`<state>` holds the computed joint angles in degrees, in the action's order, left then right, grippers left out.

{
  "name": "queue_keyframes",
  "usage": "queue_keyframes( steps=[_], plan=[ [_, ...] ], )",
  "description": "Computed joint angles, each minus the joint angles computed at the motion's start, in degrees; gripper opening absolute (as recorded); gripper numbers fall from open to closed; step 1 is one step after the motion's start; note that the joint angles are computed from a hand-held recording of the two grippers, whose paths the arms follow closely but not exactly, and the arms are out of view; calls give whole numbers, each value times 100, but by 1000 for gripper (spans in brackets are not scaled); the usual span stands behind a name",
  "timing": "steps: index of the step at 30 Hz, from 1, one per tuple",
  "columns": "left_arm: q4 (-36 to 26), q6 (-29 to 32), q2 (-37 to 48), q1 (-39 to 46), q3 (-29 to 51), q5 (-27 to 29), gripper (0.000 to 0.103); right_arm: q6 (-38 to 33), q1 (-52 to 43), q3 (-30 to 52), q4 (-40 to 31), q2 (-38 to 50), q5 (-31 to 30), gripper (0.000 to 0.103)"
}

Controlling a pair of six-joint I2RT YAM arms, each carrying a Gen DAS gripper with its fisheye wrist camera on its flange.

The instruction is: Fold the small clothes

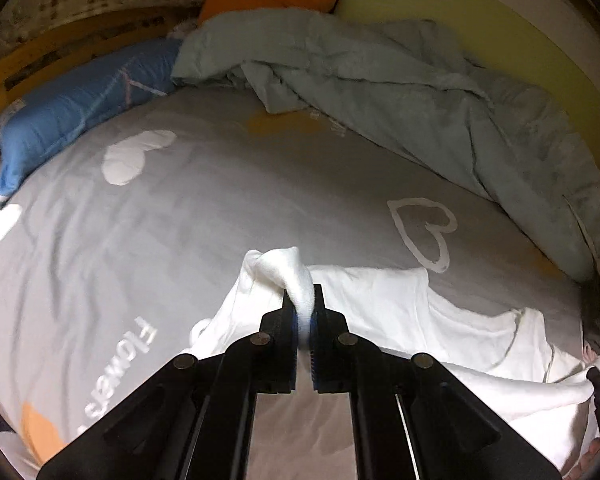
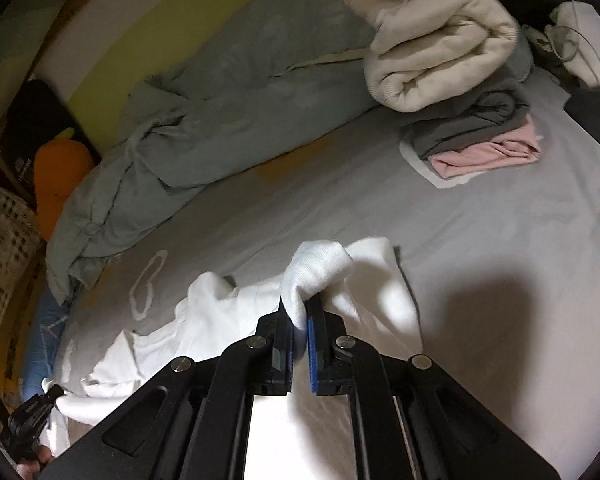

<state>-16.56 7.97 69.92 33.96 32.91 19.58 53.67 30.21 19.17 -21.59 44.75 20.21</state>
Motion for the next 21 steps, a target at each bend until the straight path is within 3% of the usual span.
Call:
queue_keyframes(
  steps=[4, 9, 11, 12, 14, 15, 16, 18, 21],
  plan=[
    [174, -352, 609, -191, 339, -49, 4, -316, -328, 92, 685, 705, -169, 5],
    [709, -419, 1345, -627, 520, -551, 9, -860, -695, 476, 1427, 2020, -465, 5],
    [953, -266, 1325, -450, 398, -247, 12, -933, -819, 658, 1467, 2484, -533, 7],
    [992, -116, 1202, -259, 312, 61, 18, -953, -902, 689, 1481, 2602, -662, 10],
    [1257, 204, 690, 1, -4, 195, 70, -1036, -1006, 614, 1457, 2520, -845, 16],
    [1474, 293, 380, 76, -203, 50, 82, -1148, -1056, 544, 1396, 2348, -905, 23],
    [1672, 397, 100, 122, -375, -102, 82, -1207, -1091, 509, 1304, 2197, -917, 31],
    [1679, 772, -387, 319, -530, -78, 82, -1169, -1071, 530, 871, 1819, -640, 80],
    [1208, 1252, -1075, 667, -615, 365, 82, -1144, -1065, 355, 510, 856, -123, 83]
  ],
)
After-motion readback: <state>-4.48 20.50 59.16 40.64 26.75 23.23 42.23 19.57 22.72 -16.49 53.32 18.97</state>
